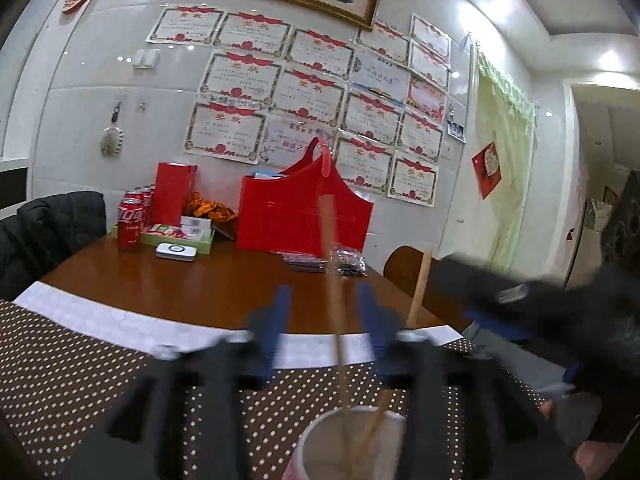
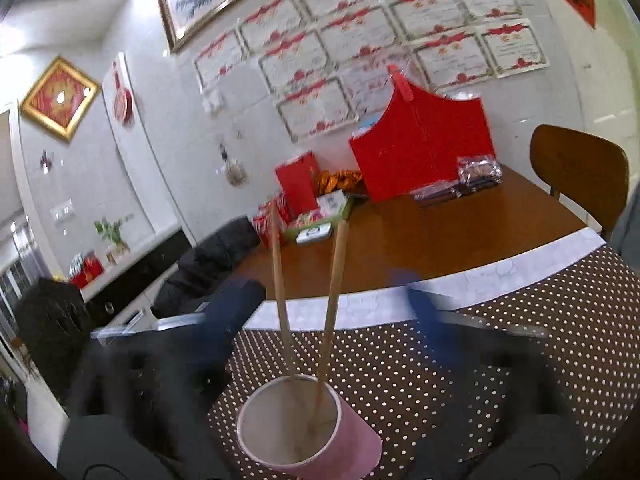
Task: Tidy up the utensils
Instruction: 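Lift the left tool's chopstick into the pink cup while the right tool inserts its own, then open both tools and move them back over the chopstick bundle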
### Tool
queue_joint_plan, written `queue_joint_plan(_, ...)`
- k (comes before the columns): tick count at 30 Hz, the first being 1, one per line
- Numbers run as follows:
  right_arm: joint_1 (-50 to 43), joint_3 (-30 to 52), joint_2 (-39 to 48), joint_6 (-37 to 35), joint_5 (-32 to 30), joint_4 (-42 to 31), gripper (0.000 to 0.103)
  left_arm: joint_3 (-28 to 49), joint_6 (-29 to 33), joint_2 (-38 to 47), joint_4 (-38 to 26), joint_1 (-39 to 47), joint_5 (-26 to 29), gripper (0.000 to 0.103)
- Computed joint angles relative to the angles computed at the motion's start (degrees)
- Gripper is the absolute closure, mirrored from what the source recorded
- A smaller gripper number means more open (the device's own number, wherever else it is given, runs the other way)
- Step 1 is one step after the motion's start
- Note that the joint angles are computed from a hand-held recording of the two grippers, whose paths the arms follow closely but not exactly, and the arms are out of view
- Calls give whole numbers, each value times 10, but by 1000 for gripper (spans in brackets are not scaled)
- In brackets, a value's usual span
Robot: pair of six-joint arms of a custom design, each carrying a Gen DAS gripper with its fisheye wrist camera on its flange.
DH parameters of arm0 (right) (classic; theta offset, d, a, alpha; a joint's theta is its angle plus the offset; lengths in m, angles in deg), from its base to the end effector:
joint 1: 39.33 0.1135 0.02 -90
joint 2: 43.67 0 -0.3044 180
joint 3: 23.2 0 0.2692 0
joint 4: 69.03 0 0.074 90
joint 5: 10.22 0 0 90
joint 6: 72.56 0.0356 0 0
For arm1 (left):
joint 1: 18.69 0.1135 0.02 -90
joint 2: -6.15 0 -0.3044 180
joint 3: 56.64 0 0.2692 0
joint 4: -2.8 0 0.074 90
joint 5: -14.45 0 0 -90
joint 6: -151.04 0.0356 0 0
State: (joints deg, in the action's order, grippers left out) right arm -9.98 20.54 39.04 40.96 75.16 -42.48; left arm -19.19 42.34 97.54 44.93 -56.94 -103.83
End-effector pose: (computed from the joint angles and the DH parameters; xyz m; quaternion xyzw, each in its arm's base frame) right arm 0.2580 0.1484 0.2226 -0.0648 0.7765 0.3068 0.5465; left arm 0.2374 -0.1657 0.1786 -0.0240 0.7678 -0.1249 0.6279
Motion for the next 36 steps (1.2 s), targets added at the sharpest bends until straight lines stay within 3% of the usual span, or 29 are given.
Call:
queue_joint_plan(3,-5,-10,-34,13,5,-28,9,-14,-4,-39,-32,-15,-26,32)
queue_joint_plan(6,-7,-11,-77,19,19,-82,6,-20,-8,-94,-101,-36,-52,23)
queue_joint_plan(13,16,-26,-210,12,68,-249,6,9,-68,-228,-380,-135,-183,20)
queue_joint_plan(16,41,-37,-267,11,94,-332,6,21,-153,-281,-540,-204,-252,20)
queue_joint_plan(19,84,-63,-330,15,127,-415,6,38,-278,-300,-703,-267,-283,20)
queue_joint_plan(21,105,-74,-350,21,142,-440,6,54,-404,-280,-834,-320,-302,20)
queue_joint_plan(23,156,-107,-387,51,174,-493,6,53,-514,-258,-915,-363,-286,20)
queue_joint_plan(27,207,-139,-408,95,204,-528,6,36,-657,-191,-969,-424,-227,20)
queue_joint_plan(31,284,-176,-419,151,243,-549,6,11,-700,-135,-926,-452,-169,20)
queue_joint_plan(36,347,-201,-406,201,272,-554,6,7,-705,-69,-875,-467,-132,20)
